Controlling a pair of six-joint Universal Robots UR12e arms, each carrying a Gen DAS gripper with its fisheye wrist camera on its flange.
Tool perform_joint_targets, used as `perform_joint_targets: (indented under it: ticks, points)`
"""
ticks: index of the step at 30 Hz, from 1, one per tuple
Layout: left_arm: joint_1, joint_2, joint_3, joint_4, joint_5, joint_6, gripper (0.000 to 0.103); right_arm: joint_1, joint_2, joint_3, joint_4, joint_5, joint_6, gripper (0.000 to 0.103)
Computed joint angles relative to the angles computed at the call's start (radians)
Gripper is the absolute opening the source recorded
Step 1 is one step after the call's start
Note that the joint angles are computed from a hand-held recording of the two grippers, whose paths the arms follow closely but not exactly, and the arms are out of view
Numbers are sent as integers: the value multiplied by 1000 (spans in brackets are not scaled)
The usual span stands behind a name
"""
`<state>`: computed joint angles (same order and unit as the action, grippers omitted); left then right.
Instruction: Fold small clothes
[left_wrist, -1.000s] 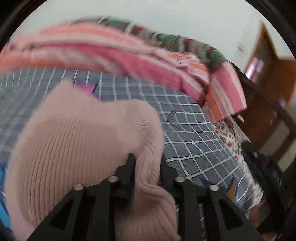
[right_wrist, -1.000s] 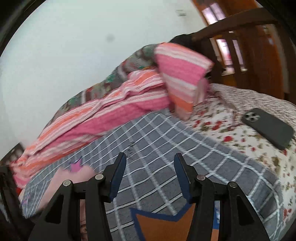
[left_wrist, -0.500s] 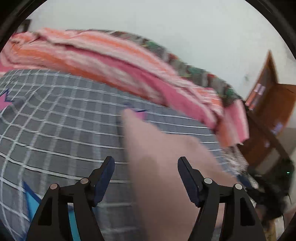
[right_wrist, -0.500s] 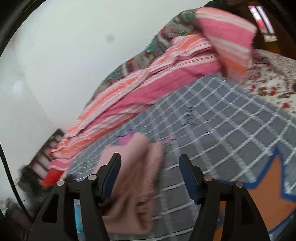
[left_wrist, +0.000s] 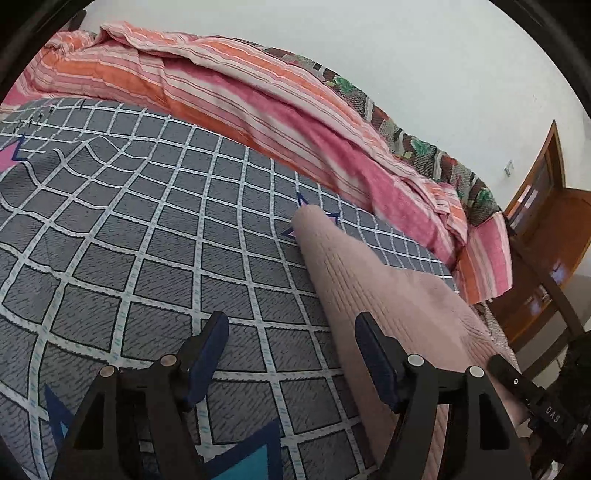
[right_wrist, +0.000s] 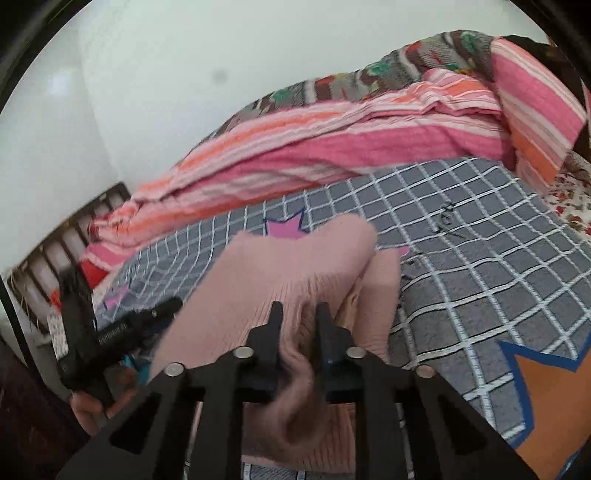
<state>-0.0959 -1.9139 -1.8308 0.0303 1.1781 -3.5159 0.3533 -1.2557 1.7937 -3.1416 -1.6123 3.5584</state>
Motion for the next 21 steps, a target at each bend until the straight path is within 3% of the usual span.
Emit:
perform_joint_targets:
  ticks: [4, 8, 12, 14, 17, 19, 21]
  points:
    - [10, -4, 1, 24, -23, -38, 69, -21, -19, 53, -145, 22, 53, 11]
    - [15, -9, 6, 14, -35, -52, 69, -8, -19, 43, 9, -36, 65, 11]
    - [12, -8, 10, 8, -33, -40, 69, 0, -28, 67, -14, -38, 46, 14]
    - [15, -7, 10, 5, -42, -45, 69, -4, -35, 72, -18, -27, 47, 21]
    - [24, -5, 8, 21, -62, -66, 69, -16, -37, 59, -8, -12, 86, 45]
    - [30, -2, 5, 38, -68, -77, 69, -28, -34, 37, 30, 19, 117, 69]
    - [37, 1, 2, 52, -74, -86, 69, -44, -25, 17, 72, 85, 126, 71]
